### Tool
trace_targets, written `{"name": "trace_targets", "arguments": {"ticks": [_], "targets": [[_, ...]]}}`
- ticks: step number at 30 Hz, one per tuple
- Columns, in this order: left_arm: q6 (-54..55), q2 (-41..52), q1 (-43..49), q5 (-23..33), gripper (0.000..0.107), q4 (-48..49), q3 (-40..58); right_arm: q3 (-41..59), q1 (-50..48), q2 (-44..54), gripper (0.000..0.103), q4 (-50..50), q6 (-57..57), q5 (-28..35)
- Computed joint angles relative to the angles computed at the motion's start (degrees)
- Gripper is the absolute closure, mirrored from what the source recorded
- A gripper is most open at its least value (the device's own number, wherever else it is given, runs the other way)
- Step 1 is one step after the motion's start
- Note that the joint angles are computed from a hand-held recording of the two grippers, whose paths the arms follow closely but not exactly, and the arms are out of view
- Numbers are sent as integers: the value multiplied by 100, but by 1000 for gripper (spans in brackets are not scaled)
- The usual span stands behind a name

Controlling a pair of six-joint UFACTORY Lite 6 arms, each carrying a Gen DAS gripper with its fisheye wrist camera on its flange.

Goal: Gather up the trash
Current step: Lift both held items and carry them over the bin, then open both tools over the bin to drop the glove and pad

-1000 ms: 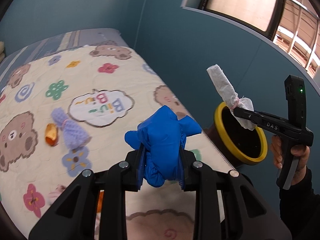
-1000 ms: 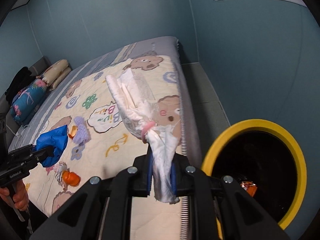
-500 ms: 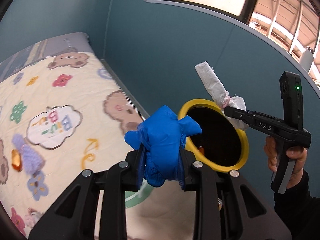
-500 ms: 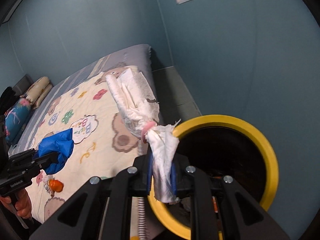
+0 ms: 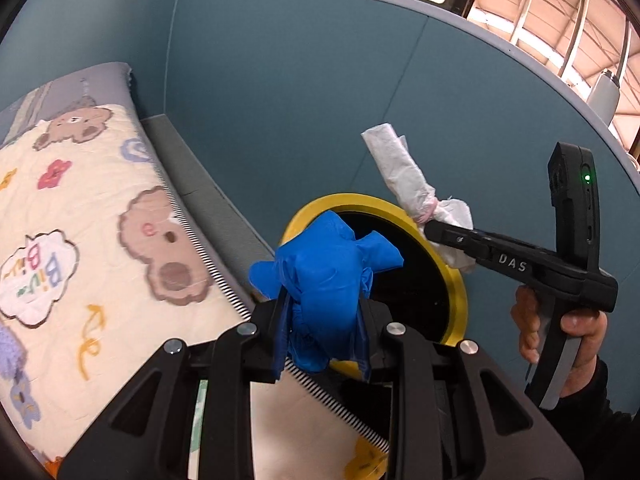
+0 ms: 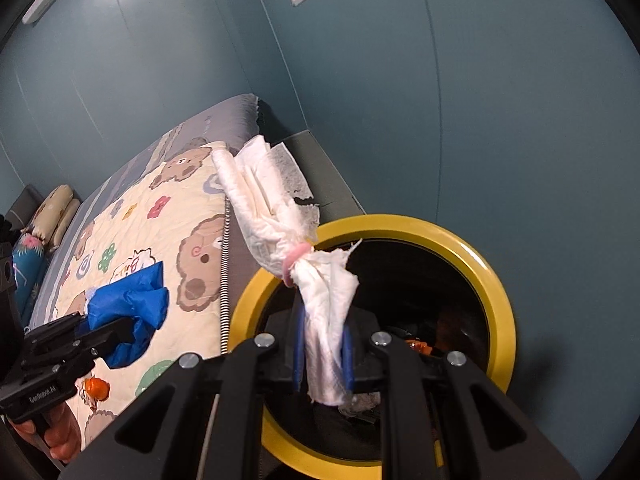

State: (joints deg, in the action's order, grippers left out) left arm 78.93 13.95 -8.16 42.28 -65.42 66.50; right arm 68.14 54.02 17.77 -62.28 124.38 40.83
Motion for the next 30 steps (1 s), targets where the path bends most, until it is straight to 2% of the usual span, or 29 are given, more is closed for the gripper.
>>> {"name": "trace_targets", "arguments": {"ticks": [7,18,23,27,30], "targets": [[-111,546,-549,-305,81,-168,290,-605,-420,-183,89,-442,675,-617],[-185,1050,-1077,-534,76,-245,479,-914,-670,-159,88,-710,1072,-706],[-60,1076,-1085,-544,66,-398,431,-969,-754,-117,81,-806,1203,-709],[-67,1086,-1029,-486,59,-487,430,-934,-795,-57,71,-808,1264,-699],[-103,993,-949,-463,47,-491,377,-933,-748,-65,66,-776,1289,-630]]}}
